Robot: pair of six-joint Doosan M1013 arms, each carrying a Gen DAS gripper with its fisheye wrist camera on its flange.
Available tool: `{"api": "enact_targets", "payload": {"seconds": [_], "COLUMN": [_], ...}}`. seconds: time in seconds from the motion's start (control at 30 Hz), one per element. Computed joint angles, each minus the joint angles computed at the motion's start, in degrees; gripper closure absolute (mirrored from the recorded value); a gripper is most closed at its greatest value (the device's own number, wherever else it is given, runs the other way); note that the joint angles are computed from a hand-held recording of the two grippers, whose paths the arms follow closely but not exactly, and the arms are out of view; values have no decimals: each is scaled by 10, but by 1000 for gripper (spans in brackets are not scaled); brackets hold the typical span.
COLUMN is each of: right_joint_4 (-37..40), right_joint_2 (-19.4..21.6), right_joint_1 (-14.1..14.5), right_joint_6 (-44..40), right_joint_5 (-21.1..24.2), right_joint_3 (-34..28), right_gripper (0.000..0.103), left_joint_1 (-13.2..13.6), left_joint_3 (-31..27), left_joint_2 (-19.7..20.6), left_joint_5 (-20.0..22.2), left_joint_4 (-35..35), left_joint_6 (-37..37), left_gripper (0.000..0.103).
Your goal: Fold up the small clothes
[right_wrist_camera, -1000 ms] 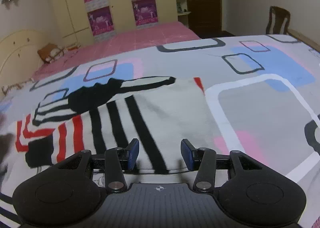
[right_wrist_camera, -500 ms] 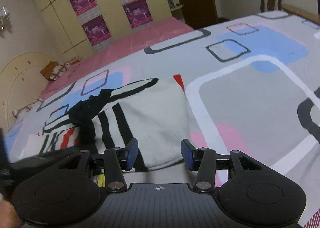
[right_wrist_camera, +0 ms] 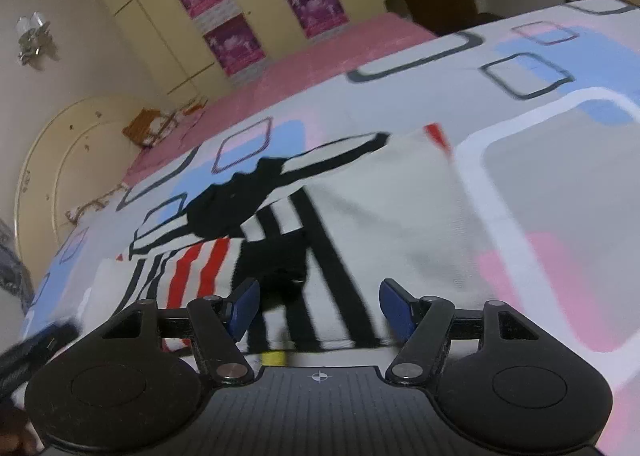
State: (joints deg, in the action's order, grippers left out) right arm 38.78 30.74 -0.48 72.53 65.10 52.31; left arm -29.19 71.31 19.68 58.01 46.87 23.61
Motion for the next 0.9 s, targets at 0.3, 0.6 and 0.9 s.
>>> {"api": "enact_targets", "payload": {"seconds": [0.3,0.6,0.9], "right_joint_4": [-45,-30,-105], "right_joint_2": [57,-17,-18], "right_joint_1": [33,42,40], "right_joint_6": [8,-192,-121], "right_joint_5": [60,-115,-60], "right_joint_3": [-85,0,42], "right_gripper": [72,96,96], "left_joint_1": [33,61,66], "left_joint_3": [39,43,36], "left_joint_2": [-16,-13,-10], "left_joint_5": [1,-41,-39], "left_joint_4": [-67,-117,-146], "left_joint_6": [25,69,119], "left_gripper": [66,86,86]}}
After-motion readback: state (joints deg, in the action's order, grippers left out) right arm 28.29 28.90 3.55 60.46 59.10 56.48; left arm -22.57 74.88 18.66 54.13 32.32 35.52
